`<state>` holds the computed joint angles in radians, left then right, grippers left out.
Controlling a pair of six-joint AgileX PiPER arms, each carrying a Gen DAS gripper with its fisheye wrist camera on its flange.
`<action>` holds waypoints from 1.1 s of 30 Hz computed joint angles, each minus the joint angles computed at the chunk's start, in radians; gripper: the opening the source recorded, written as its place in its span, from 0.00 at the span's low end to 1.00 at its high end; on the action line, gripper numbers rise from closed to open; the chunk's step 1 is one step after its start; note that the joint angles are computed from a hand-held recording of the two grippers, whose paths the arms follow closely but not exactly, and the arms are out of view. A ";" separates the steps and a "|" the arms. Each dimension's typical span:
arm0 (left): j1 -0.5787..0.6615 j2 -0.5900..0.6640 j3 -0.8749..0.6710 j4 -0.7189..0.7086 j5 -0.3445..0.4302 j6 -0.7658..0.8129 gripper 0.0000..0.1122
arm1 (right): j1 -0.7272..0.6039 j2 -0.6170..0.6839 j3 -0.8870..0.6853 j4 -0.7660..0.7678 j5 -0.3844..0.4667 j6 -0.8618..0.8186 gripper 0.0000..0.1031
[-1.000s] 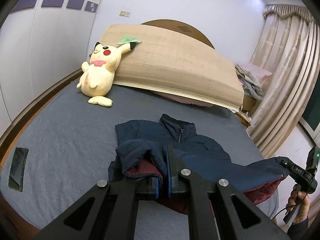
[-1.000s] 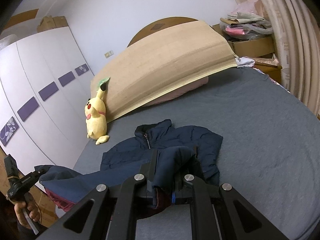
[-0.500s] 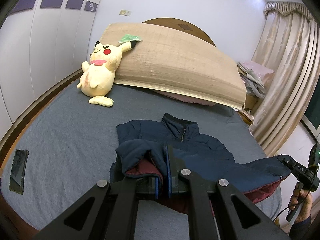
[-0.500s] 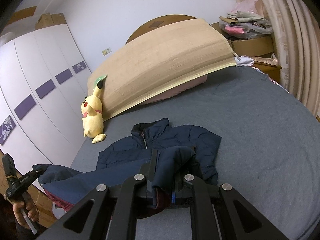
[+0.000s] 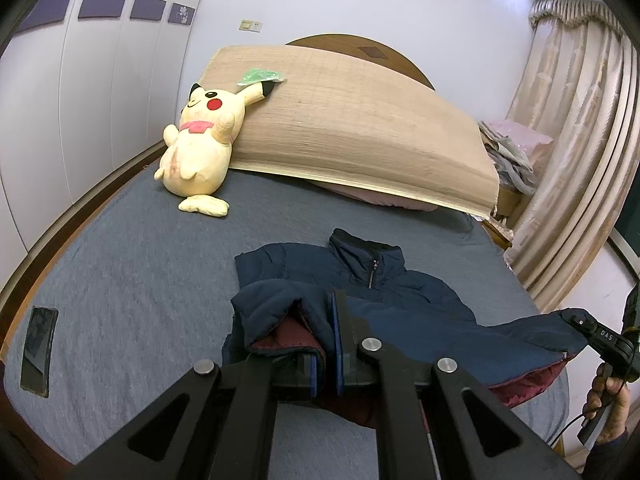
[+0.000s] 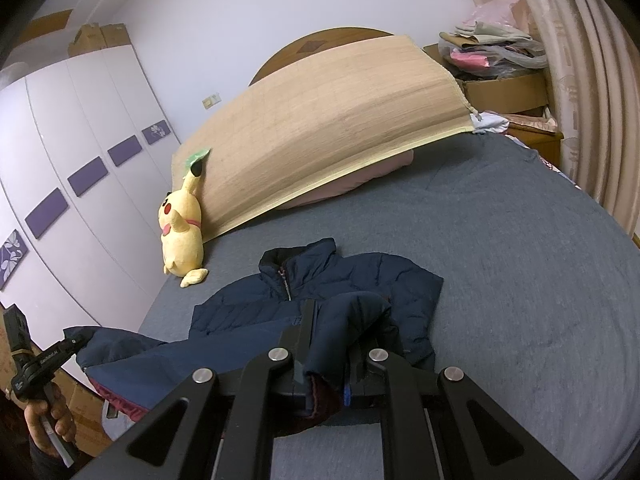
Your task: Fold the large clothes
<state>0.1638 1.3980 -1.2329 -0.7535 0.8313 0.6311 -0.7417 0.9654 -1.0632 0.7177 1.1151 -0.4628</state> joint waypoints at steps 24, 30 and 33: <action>-0.125 0.213 -0.215 0.191 -0.070 -0.174 0.06 | 0.222 0.213 -0.117 -0.173 -0.189 0.184 0.10; -0.158 0.287 -0.287 0.259 -0.079 -0.230 0.06 | 0.261 0.288 -0.152 -0.210 -0.228 0.221 0.10; -0.169 0.317 -0.316 0.279 -0.078 -0.249 0.06 | 0.272 0.324 -0.170 -0.220 -0.239 0.228 0.10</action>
